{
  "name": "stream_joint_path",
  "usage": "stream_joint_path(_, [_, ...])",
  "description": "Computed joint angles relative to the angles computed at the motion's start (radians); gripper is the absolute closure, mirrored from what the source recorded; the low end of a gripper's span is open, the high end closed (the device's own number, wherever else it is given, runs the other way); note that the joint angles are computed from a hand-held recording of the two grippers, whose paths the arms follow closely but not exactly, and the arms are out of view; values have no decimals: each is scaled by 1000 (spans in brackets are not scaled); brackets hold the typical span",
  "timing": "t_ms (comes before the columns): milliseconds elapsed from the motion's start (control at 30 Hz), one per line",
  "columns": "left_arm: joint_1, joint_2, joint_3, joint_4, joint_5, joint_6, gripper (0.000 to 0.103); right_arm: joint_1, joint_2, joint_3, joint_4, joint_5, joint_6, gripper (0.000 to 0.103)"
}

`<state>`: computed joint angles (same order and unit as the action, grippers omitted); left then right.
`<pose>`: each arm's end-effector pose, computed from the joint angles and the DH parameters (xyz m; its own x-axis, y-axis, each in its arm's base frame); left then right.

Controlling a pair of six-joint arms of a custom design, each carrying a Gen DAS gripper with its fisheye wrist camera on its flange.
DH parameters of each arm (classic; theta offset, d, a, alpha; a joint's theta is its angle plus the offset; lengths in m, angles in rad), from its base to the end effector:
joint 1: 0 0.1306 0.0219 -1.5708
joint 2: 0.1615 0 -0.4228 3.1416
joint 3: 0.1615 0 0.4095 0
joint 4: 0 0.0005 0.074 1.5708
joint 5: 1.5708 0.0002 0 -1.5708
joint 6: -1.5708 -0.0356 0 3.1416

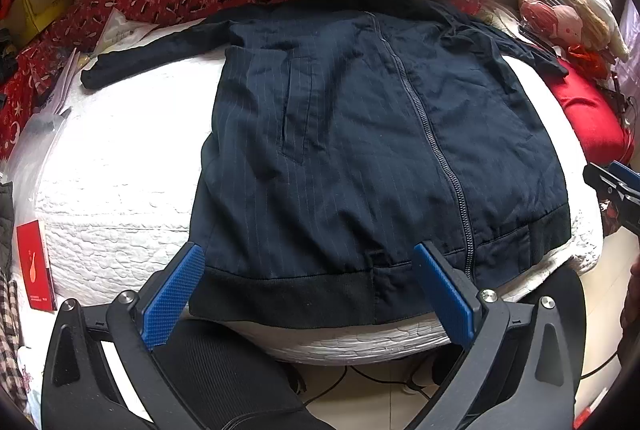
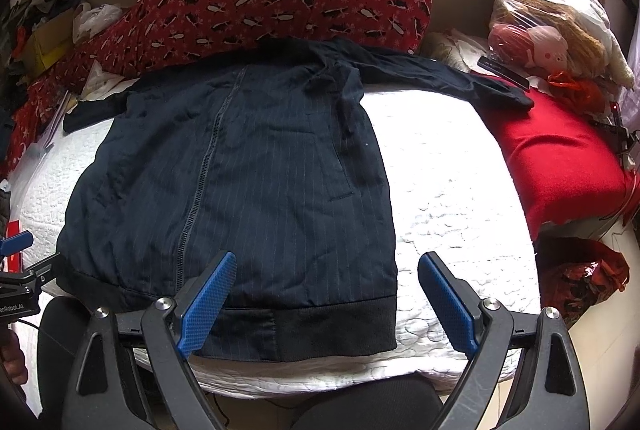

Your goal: Fold large clothes

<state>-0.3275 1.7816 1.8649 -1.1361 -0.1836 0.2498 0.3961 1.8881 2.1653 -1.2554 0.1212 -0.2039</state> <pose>0.6056 -0.1994 0.4637 -0.8541 0.0335 -0.5190 0.0202 0.9993 0.0313 0.6213 0.2546 0.5271 -0.8144 -0.1227 -0.5673 -0.1591 0.9872 0.0149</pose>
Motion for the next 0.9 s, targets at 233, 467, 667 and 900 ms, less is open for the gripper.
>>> stream_joint_path(233, [0,9,11,-11,-4,-1,0,-3,2,-1,-2,-10,-1,10])
stream_joint_path(467, [46,18,27,-38,48,37,0,-19,6,-9,1,-13,-16,10])
stream_joint_path(667, [150,30,14,-80,122,122,0,-79,36,-21,-40,-7,-97,10])
stream_joint_path(900, [168,73,-20,-72,297,118,38,-140,103,-16,-90,-240,-157,21])
